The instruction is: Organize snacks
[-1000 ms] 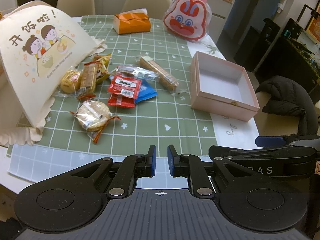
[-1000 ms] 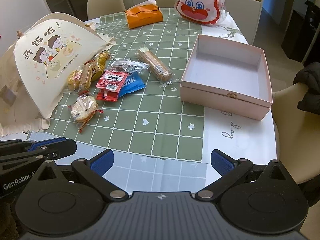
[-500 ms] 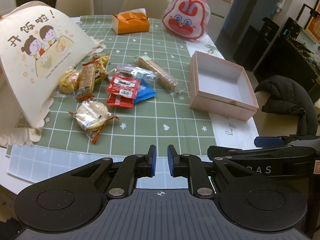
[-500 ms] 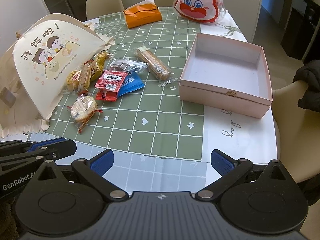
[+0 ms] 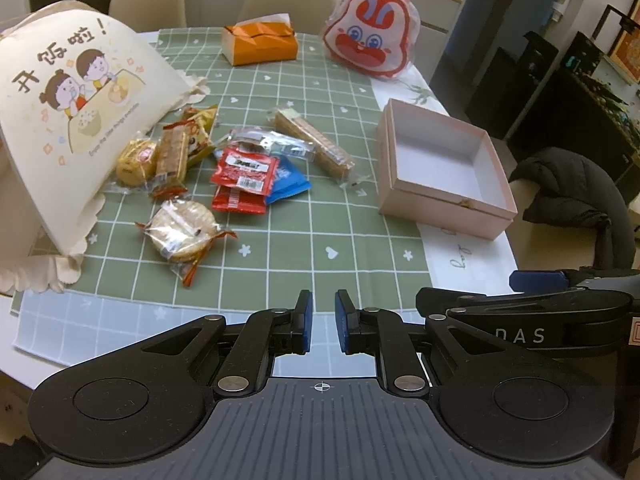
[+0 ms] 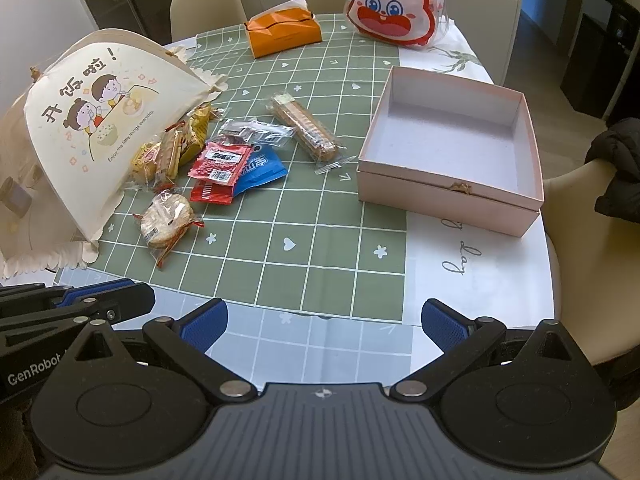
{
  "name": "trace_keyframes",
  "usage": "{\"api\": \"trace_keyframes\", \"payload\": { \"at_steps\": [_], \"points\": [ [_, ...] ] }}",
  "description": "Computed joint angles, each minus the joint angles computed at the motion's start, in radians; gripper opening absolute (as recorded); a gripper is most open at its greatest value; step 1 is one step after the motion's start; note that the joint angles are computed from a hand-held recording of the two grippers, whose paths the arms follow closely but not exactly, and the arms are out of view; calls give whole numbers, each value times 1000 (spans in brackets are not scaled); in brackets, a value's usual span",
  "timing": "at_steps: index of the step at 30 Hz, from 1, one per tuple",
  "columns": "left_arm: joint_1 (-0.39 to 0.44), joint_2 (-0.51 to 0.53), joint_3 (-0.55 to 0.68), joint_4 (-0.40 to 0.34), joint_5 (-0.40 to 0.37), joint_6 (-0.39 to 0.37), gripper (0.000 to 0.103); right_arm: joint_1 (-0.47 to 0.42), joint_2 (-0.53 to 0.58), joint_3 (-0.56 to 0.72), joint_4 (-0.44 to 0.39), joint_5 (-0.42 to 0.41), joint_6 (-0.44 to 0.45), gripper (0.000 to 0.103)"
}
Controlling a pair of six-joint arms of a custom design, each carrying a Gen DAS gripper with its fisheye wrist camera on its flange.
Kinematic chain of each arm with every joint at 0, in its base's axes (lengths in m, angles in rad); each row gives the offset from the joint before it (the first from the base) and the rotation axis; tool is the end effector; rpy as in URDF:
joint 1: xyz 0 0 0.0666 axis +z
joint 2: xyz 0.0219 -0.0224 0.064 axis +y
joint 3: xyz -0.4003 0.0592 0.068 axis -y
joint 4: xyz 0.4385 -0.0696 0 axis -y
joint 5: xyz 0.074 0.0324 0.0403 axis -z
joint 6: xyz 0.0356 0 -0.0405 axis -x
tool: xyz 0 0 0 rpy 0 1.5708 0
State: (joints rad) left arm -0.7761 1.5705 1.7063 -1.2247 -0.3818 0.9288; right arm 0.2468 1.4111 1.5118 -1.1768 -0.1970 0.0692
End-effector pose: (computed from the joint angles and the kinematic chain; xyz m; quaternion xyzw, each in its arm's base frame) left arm 0.4184 -0.3927 0.4953 -0.1179 0.9472 -0.0551 0.2929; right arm 0.4960 0.1317 0.4848 -0.1756 0.9491 0.1166 0.2342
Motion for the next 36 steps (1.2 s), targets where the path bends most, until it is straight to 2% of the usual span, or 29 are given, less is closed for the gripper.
{"api": "trace_keyframes", "payload": {
  "at_steps": [20, 29, 31, 34, 36],
  "points": [
    [9, -7, -14, 6, 8, 4, 17, -3, 15, 10, -7, -5, -8, 103],
    [41, -15, -44, 2, 46, 40, 17, 3, 51, 29, -11, 5, -14, 103],
    [53, -21, -61, 9, 51, 50, 17, 2, 58, 26, 20, -10, -18, 103],
    [85, -39, -102, 34, 52, 77, 16, 4, 43, -21, 149, -35, -15, 103],
    [115, -76, -164, 115, 74, 81, 17, 22, 49, -40, 214, -3, 12, 103]
  ]
}}
